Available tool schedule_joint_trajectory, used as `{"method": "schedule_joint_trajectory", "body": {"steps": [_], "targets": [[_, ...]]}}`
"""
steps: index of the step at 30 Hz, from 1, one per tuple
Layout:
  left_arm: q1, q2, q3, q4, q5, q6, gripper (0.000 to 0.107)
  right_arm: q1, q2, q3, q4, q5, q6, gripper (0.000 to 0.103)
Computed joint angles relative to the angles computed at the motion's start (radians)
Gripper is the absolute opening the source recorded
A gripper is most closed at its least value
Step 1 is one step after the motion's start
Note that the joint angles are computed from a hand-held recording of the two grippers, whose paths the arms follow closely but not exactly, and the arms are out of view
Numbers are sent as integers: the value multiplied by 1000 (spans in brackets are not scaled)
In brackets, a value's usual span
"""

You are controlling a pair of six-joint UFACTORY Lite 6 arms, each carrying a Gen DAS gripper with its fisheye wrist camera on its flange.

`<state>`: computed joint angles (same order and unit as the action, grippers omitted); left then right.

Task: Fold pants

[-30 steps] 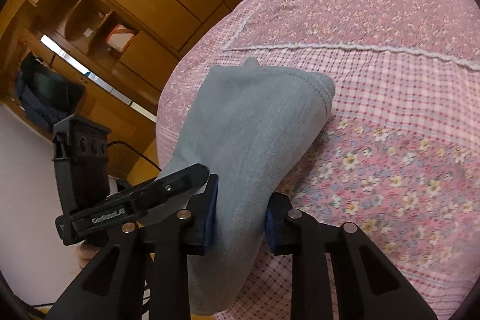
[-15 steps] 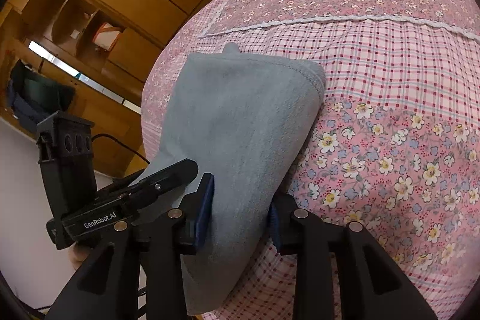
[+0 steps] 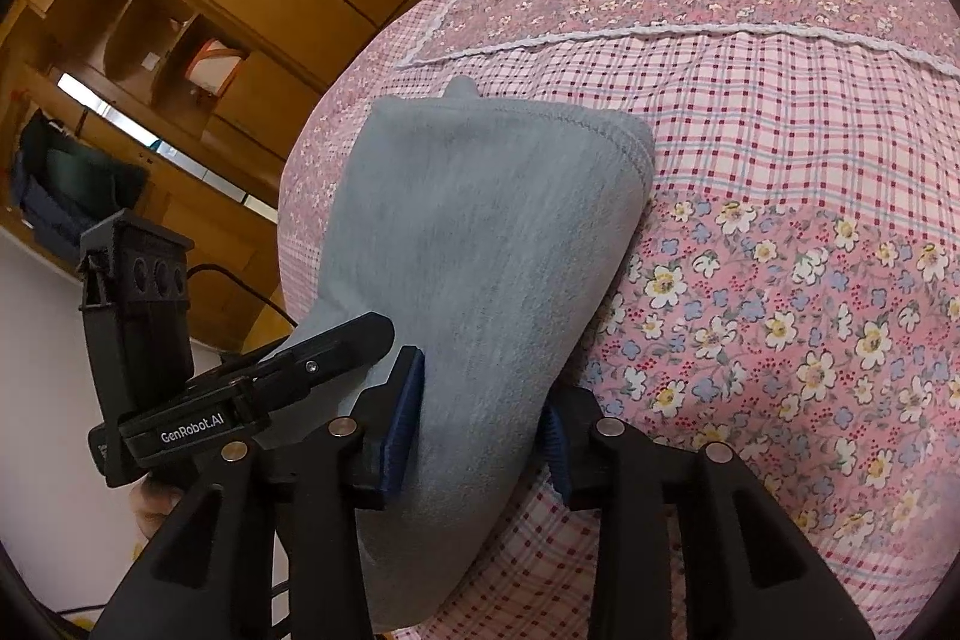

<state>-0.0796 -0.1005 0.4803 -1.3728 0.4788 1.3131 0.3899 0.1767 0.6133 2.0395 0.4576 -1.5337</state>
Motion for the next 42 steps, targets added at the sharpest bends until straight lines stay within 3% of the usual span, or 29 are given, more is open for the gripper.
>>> {"method": "schedule_joint_trajectory", "body": {"steps": [6,8,11,12,16,21,25,28,35,39,42], "targets": [[16,15,-17,-38,12,40,71,26,40,41,8,-26,-13,39],[37,28,-23,-63,34,74,71,56,21,59,22,-67,-28,32],[106,27,-45,-101,119,160,54,91,-29,63,43,-108,-60,26],[112,2,-58,-94,121,148,54,94,-45,62,36,-112,-59,25],[134,-100,-92,-25,141,68,50,84,-136,48,-58,-124,3,24],[145,-244,-113,63,213,-58,43,-17,-289,28,-376,-90,231,24],[-25,-351,-112,55,140,-176,43,-145,-418,0,-609,-26,365,24],[-181,-324,-69,-36,70,-183,43,-259,-501,-23,-759,35,432,24],[-537,-58,134,-401,-112,11,43,-635,-537,-23,-890,247,334,24],[-695,136,313,-568,-200,131,42,-851,-450,19,-904,343,190,24],[-779,288,470,-581,-255,129,42,-990,-308,98,-925,383,97,24]]}}
